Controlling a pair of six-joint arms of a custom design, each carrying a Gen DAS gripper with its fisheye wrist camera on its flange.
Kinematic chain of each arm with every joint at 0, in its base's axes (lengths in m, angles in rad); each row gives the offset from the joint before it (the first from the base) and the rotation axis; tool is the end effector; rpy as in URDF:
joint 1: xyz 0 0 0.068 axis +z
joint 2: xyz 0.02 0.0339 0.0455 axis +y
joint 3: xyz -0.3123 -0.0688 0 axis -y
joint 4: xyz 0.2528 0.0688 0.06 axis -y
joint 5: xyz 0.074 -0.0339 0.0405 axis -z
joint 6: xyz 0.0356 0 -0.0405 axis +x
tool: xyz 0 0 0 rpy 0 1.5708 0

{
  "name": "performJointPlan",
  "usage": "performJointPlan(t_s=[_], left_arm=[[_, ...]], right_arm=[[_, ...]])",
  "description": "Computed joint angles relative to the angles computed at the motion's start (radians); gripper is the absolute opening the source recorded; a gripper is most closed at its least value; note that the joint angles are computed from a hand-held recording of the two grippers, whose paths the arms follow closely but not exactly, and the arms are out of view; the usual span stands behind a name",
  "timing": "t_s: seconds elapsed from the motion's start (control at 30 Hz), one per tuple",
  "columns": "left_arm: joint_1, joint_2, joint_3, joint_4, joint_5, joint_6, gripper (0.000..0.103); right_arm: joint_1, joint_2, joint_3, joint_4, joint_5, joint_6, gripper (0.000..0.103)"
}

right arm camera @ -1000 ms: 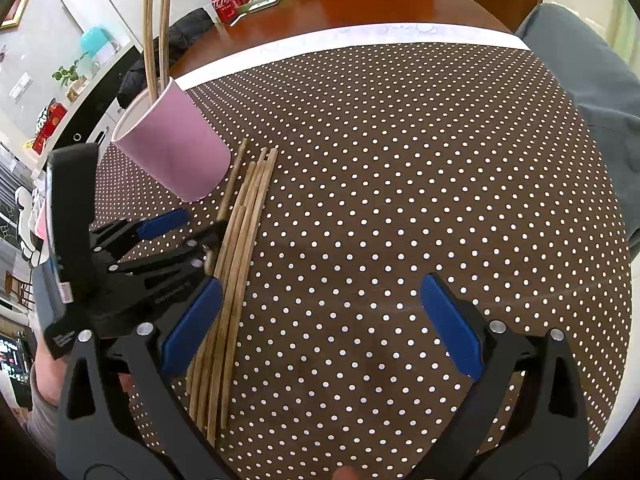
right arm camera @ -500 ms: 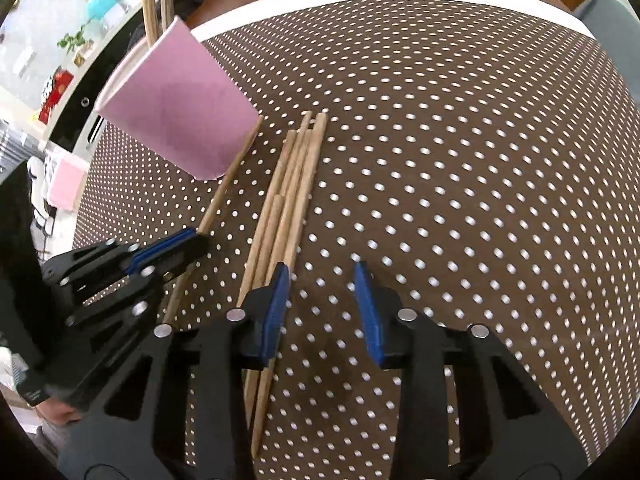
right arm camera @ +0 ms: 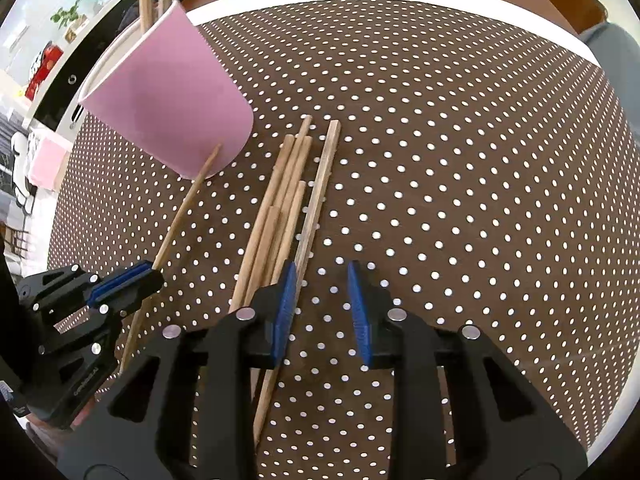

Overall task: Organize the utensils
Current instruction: 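Close the left gripper on one chopstick while the right gripper closes on another, then lift both held chopsticks upright and carry them over the pink cup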

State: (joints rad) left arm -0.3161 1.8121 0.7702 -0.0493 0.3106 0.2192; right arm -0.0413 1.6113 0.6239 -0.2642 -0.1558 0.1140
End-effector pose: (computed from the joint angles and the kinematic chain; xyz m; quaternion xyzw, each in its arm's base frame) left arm 0.3044 -0.1110 0.1330 0.2892 0.9158 -0.1614 0.2271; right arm 0.2562 -0.0051 0.1440 0.0640 0.9823 0.0825 0.1555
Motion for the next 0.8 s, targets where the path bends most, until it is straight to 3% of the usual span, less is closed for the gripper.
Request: performJointPlan(t_s=[0.13,0.3,0.47,0.53,0.6,0.8], left_arm=[[0.009,-0.009,-0.011,-0.014,-0.019,0.026,0.006],[-0.041,0.036,0.071,-0.054,-0.078,0.02,0.006],[-0.052,0.078,0.148,-0.103,-0.084,0.019,0.007],[-0.057,0.094,0.155,-0.103,-0.08,0.038,0.007],[-0.071,0.086,0.134,-0.071,-0.087,0.046,0.006],[0.016,-0.005,0.036,-0.029,0.053,0.085,0.005]], right_arm=[[0.078,0.062,0.072,-0.036,0.063,0.05,0.027],[0.122,0.124,0.165,-0.092,0.106,0.081,0.026],[0.095,0.191,0.255,-0.117,0.101,0.068,0.012],[0.087,0.191,0.27,-0.126,0.099,0.048,0.011],[0.066,0.184,0.256,-0.103,0.067,0.044,0.009],[-0.002,0.009,0.021,0.074,-0.036,0.032,0.006]])
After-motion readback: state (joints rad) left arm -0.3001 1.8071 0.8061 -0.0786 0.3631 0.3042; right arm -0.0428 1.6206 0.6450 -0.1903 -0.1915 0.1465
